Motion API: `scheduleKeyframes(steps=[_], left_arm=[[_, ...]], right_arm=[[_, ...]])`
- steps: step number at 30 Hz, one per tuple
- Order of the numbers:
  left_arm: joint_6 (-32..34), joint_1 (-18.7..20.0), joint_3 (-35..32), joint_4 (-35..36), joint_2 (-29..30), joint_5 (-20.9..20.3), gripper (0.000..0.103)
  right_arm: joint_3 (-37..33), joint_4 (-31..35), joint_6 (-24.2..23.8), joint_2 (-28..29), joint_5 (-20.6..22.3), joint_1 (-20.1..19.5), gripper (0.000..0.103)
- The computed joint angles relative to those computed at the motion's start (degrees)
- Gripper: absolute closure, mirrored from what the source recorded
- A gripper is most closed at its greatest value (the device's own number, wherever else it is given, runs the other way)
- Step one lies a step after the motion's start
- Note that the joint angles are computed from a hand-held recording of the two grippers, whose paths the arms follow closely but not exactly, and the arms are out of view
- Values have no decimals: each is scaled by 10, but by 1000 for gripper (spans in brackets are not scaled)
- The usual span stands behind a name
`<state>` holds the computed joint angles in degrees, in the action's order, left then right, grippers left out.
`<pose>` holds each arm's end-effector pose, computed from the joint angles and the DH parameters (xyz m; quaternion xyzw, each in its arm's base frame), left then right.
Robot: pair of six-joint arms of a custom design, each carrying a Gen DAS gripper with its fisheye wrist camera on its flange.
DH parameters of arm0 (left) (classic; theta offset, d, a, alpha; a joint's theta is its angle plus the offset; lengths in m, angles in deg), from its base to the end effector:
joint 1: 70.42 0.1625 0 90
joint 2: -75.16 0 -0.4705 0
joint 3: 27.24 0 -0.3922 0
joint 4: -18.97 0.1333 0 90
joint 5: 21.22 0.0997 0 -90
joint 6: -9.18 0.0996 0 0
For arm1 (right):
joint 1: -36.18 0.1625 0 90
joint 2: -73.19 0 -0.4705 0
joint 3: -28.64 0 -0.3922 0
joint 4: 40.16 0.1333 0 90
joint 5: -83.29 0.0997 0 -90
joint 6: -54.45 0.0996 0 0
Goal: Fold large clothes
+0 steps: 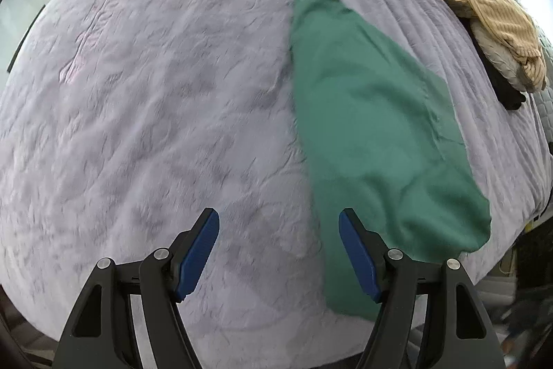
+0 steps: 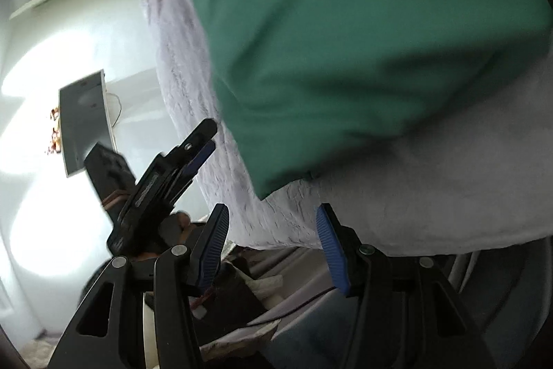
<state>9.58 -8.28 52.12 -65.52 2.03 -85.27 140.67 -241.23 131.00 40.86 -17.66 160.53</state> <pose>-0.1267 -0.6183 0.4622 0.2589 0.9344 0.0438 0.2406 0.4351 -0.4339 -0.0034 0.3691 0.8848 -0.2283 0.1696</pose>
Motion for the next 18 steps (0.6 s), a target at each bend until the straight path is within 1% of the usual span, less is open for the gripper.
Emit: scheduleKeyframes(steps=[2, 5, 6, 7, 8, 9, 11, 14, 17, 18], left_arm=[[3, 2, 0, 7, -4, 5, 30], [7, 3, -2, 13, -9, 10, 30], [8, 3, -3, 16, -9, 12, 30], [9, 4, -5, 19, -10, 13, 30], [10, 4, -8, 22, -10, 15, 30], [13, 4, -9, 23, -11, 16, 30], [18, 4, -9, 22, -14, 19, 30], [25, 4, -9, 24, -14, 20, 30], [30, -2, -2, 26, -14, 18, 30], [31, -4, 1, 25, -14, 15, 30]], right_arm=[[-6, -16, 9, 11, -15, -3, 45], [-21, -57, 7, 28, -56, -3, 46], [-26, -59, 3, 30, -64, -2, 50], [-33, -54, -3, 30, -71, -1, 70], [-39, -37, -12, 28, -74, -1, 83], [-44, -13, -20, 24, -70, -2, 91], [-58, 16, -38, 27, -50, -10, 92], [-89, 83, -69, 44, -21, -23, 94], [-100, 108, -60, 55, 4, -36, 93], [-101, 121, -64, 48, 10, -39, 90]])
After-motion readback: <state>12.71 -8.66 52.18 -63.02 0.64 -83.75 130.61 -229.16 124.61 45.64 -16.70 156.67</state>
